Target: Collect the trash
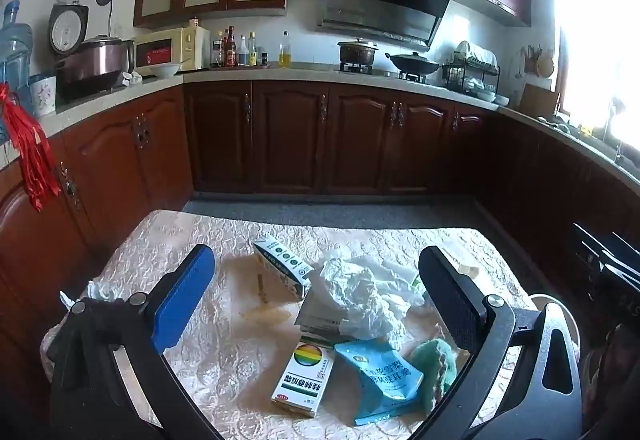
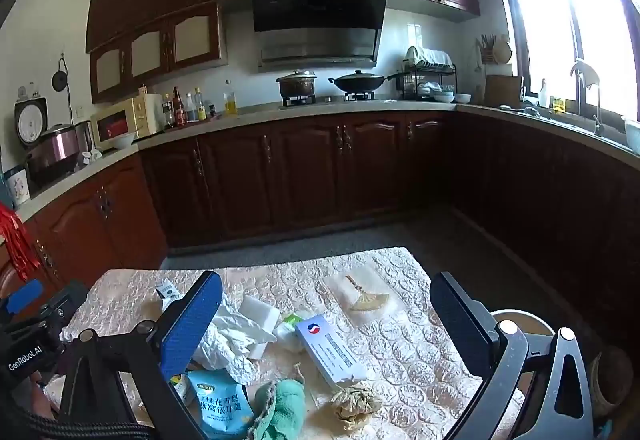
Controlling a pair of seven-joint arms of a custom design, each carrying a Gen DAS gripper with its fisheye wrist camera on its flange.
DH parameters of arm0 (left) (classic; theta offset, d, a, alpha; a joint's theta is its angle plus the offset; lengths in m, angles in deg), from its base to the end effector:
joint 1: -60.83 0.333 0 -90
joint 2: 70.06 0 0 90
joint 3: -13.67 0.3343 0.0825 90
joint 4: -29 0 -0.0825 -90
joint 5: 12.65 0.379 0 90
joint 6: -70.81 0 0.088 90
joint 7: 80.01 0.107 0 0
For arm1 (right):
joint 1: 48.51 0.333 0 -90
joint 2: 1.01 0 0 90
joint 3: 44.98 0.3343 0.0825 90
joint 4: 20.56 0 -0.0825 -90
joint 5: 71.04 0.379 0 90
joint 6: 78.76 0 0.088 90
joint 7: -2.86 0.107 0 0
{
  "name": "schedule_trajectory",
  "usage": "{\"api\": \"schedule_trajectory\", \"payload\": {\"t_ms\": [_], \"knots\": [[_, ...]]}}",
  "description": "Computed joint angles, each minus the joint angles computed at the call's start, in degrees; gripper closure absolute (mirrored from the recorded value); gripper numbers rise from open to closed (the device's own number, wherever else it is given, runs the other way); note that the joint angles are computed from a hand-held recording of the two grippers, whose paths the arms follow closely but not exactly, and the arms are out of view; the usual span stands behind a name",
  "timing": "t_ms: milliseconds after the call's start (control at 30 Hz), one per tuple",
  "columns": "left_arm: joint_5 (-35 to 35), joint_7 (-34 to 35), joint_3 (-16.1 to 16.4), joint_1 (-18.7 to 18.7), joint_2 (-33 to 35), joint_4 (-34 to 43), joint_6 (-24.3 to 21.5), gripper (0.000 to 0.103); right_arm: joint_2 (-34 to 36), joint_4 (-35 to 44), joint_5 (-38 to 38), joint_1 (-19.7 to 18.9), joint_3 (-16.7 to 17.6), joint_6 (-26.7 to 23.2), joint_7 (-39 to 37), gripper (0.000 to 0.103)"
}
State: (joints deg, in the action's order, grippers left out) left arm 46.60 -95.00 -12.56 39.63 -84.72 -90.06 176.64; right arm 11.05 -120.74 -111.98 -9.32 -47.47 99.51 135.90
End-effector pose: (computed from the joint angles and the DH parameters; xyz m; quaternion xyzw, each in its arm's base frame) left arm 0.3645 -0.3292 0.5892 -0.7725 0.3593 -0.2617 0.4534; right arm 0.4927 0.4402 0.5930 -0.7393 0.3911 -0.2474 0.4892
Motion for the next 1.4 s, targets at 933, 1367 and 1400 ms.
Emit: {"api": "schedule_trajectory", "payload": {"t_ms": [933, 1367, 1400], "knots": [[1.0, -0.2, -0.3, 0.1, 0.0, 1.1, -0.6, 0.001, 0.1, 1.5, 0.7, -0.5, 0.4, 0.2, -1.3, 0.0], [1.4, -0.4, -0.2, -0.3, 0.6, 1.8, -1.8, 0.001, -0.3, 1.9, -1.1, 0.1, -0.2, -1.4, -0.5, 0.0], [1.5, -0.4, -0.3, -0.3, 0.7, 1.8, -1.9, 0.001, -0.2, 2.0, -2.2, 0.3, -0.6, -1.2, 0.5, 0.0]]}}
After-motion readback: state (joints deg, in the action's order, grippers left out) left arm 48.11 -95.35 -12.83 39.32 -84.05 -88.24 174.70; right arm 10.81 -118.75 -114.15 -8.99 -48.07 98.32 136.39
